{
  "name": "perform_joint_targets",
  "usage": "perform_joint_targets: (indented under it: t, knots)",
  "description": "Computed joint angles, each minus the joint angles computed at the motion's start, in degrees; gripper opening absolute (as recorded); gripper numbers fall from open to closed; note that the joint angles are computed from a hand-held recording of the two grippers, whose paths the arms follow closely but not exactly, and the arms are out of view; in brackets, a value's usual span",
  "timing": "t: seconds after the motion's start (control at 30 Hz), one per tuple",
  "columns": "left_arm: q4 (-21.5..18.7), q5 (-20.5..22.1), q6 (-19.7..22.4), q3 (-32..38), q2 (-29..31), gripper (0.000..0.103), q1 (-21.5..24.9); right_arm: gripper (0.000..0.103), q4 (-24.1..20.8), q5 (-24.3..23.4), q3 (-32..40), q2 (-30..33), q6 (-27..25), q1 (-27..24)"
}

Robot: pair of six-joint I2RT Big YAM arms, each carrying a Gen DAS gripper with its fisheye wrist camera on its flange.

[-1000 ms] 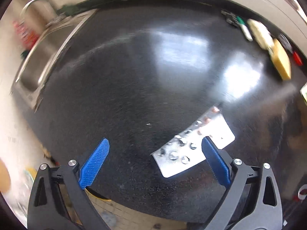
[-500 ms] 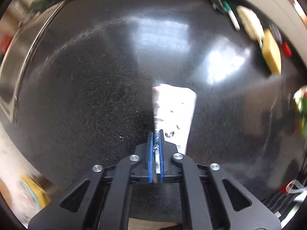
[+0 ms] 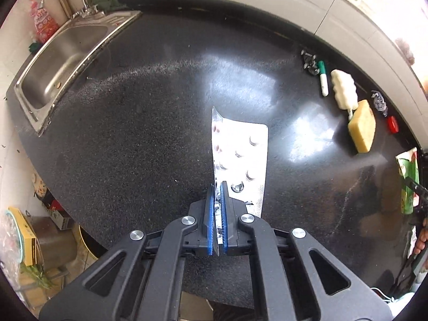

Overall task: Collect trash
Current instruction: 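Lift the blister pack and cartoon cup and carry them over the bin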

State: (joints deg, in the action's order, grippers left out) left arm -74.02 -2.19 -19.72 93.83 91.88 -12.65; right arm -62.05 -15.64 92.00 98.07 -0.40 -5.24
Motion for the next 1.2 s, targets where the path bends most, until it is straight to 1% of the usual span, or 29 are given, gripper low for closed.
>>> perform_joint_targets:
  t: [0.2,0.33,0.5,0.77,0.93,1.07,1.13,1.2]
  knots:
    - [1.51,-1.28,-1.69,-2.84,-4.02,0.004,1.15,0.051,-2.84,-1.06,8.74,3.93,-2.79,5.63]
    - [1.74,-2.14,-3.36,-6.24,-7.47,0.004,3.35,0.051,-5.38,-2.47,13.33,6.73,-3.23,9.82]
    - [1.59,-3.82,-6.15,-11.83,-13.44,0.004,7.44,0.051,-7.99,-3.60,18.07,9.51,-6.51,17.06]
    - [-1.03,-5.69,-9.52,-21.62,-24.38,0.004,16.51,0.051,-12.24,-5.39,26.48,14.22,-10.52,30.07]
    - [-2.78,-5.44,-10.83,-27.47,-30.93,0.004,23.32,0.051,-17.03,-6.52,35.00,19.18,-12.69,38.11]
    - [-3.94,-4.53,-10.33,-31.50,-35.16,0.004,29.17,0.051,-21.87,-7.32,42.80,24.16,-14.79,44.44]
    - [-3.92,-3.56,-9.84,-33.33,-36.39,0.004,32.01,0.051,-24.50,-7.62,45.95,26.47,-16.21,47.32]
    - [-3.35,-2.29,-9.07,-35.09,-37.02,0.004,34.46,0.051,-26.11,-7.24,48.34,28.42,-17.38,49.66]
